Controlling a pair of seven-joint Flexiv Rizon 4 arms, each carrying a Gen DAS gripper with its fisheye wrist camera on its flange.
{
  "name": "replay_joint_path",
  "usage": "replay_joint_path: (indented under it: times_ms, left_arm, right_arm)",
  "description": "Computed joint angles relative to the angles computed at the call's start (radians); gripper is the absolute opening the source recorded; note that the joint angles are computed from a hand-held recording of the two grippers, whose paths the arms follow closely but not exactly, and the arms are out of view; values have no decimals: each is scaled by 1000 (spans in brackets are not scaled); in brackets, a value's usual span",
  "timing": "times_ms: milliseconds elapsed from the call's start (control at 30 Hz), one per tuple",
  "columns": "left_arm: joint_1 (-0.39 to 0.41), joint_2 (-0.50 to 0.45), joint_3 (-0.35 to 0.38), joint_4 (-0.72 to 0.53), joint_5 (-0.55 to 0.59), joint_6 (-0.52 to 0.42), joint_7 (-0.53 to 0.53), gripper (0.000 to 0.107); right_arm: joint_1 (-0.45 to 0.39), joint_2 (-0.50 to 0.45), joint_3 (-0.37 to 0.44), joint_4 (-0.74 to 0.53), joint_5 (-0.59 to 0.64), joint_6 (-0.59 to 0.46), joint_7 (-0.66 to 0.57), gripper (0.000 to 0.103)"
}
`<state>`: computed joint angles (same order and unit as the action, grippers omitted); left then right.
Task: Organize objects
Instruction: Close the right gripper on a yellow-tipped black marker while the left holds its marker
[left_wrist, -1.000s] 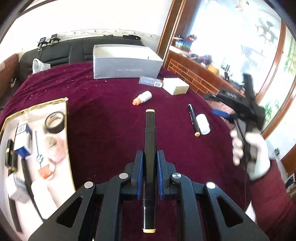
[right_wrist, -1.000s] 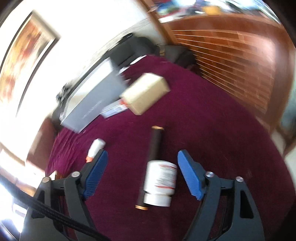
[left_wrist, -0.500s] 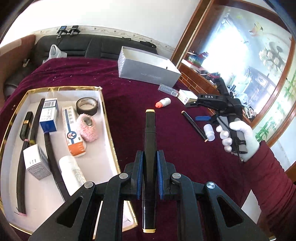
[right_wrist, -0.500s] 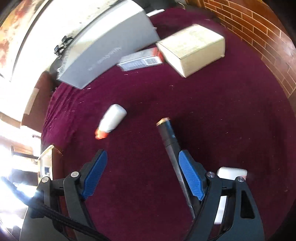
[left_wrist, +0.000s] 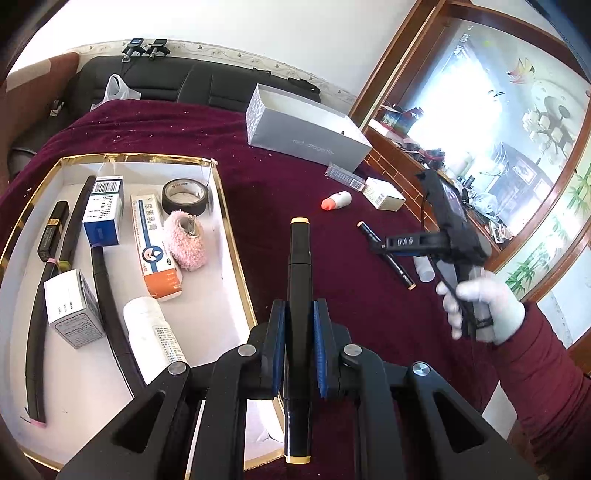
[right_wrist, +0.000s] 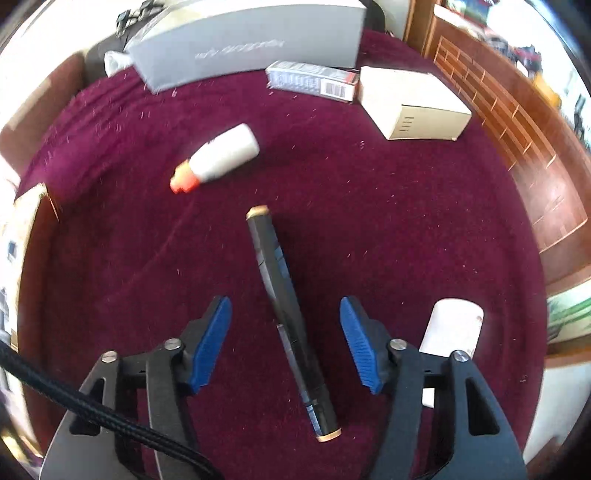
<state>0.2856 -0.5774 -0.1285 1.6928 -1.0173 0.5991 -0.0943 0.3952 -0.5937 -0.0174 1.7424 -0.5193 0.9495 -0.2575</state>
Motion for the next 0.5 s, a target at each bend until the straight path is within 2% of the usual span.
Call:
replay_joint_path:
  times_ms: [100,167,200,267,367,500]
  left_arm:
    - [-9,4,3,10,-3,35,6,12]
    - [-10,8,4,17,-6,51,10,12]
    - [-9,10,4,19,-7,55,12,12]
    - [-8,18,3,29,-17,70,22,12]
    - [-6,28,4,42,-31,85,36,12]
    - [4,36,9,47,-43,76,41,12]
  right_arm:
    - [52,2,-37,14,-78,-42,51,56]
    - [50,5,-40,33,-101,-1,92,39]
    - [48,9,-40,44,-106,19,110,36]
    - [53,15,-41,58,-121,34,142,21]
    - [44,17,-33,68,-117,84,172,14]
    - [55,17,-55,96,-128,194,246,14]
